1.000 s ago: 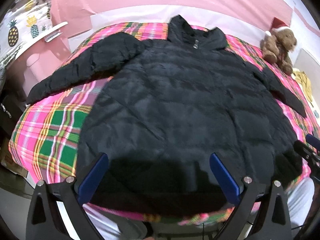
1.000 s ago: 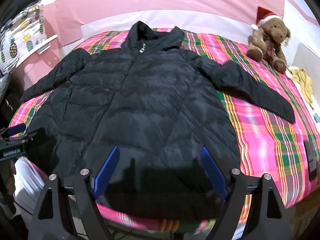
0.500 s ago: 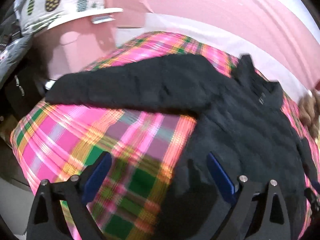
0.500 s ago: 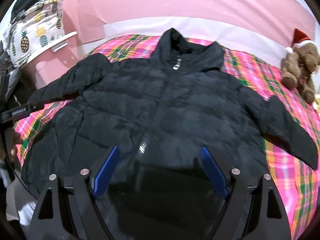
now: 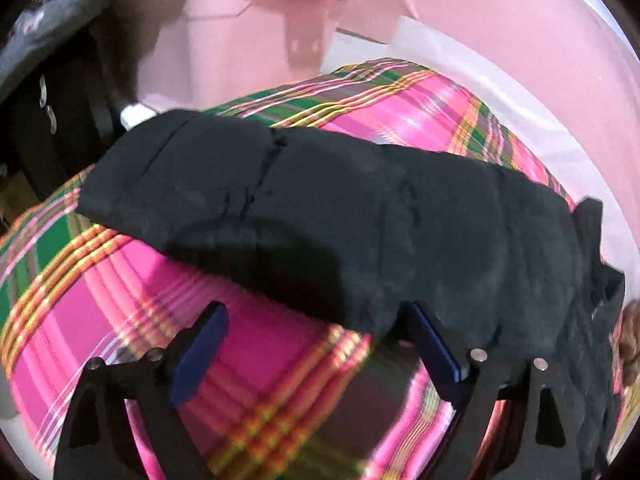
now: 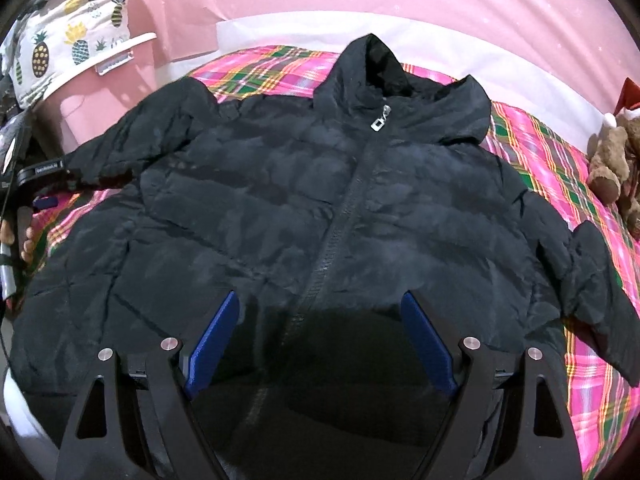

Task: Fold large clothes
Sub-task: 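Grasp the sleeve cuff with the left tool and fold it across the jacket body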

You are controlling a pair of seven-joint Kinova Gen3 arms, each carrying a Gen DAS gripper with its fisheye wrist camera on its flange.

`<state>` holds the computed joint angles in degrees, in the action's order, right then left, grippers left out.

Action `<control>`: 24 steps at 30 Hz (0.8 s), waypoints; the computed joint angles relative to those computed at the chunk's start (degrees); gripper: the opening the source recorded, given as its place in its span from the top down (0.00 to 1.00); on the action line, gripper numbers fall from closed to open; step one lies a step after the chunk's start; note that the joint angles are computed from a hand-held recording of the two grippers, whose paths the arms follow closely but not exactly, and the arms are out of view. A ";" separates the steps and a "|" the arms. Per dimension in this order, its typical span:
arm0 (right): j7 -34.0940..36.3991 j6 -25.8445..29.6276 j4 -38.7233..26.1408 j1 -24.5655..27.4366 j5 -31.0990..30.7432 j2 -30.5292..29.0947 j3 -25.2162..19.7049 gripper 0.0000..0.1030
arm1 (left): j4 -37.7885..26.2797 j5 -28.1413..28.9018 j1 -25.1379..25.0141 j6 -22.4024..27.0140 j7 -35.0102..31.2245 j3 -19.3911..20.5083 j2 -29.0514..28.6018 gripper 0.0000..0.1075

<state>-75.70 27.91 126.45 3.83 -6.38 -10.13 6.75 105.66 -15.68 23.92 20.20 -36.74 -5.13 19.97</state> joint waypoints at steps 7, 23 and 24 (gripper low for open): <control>-5.09 -2.16 -0.18 3.11 6.24 2.99 -1.93 0.20 | -1.82 -6.38 6.11 -2.92 5.29 -7.33 2.85 0.46; 3.27 0.63 2.29 3.24 0.72 -4.82 7.44 0.20 | -7.91 -14.83 8.28 0.89 4.31 0.46 -7.93 0.82; 4.20 0.89 2.26 3.58 0.05 -5.52 8.46 0.20 | -8.85 -14.66 7.86 1.31 3.34 2.22 -8.30 0.82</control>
<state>-71.50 28.80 128.71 7.41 -6.33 -15.65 15.21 96.81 -30.34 31.78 21.51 -33.40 -2.91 11.67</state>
